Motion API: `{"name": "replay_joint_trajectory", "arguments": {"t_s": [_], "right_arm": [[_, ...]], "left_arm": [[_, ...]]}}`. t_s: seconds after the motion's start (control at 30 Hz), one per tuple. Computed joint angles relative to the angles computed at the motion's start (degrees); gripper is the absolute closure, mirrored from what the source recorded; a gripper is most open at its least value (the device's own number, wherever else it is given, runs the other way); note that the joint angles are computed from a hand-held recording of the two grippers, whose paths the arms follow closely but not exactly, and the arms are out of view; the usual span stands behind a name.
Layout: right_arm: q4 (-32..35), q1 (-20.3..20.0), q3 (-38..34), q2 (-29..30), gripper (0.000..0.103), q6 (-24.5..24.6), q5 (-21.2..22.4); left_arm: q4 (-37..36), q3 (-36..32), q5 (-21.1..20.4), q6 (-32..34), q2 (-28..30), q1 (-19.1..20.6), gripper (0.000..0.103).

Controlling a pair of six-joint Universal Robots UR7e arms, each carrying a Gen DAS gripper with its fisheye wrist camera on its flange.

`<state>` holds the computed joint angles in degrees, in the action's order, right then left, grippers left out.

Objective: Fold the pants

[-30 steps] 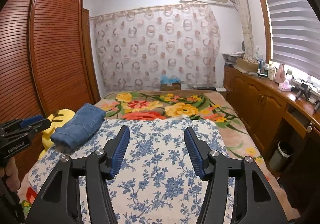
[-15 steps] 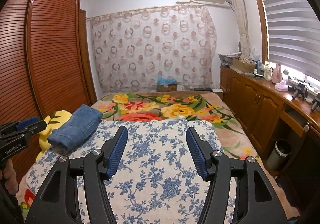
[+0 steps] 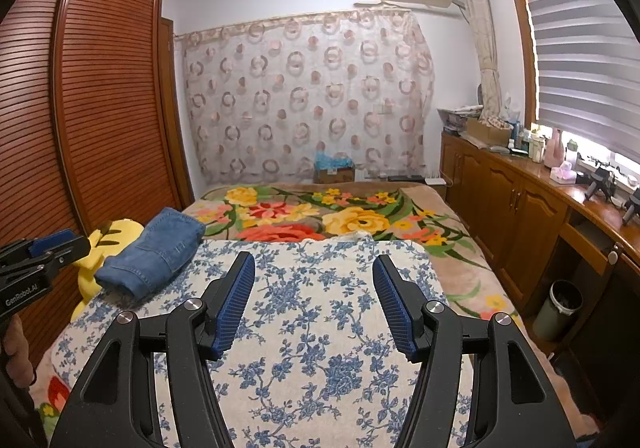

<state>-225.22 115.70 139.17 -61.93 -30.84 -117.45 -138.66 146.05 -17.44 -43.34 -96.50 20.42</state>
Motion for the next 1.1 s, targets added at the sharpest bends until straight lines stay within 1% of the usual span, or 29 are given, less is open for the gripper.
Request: {"name": "replay_joint_trajectory", "arguments": {"t_s": [1.1], "right_arm": [[-0.35, -0.17, 0.09, 0.08, 0.039, -0.1, 0.25]], "left_arm": [[0.2, 0.4, 0.11, 0.13, -0.77, -0.04, 0.064]]}}
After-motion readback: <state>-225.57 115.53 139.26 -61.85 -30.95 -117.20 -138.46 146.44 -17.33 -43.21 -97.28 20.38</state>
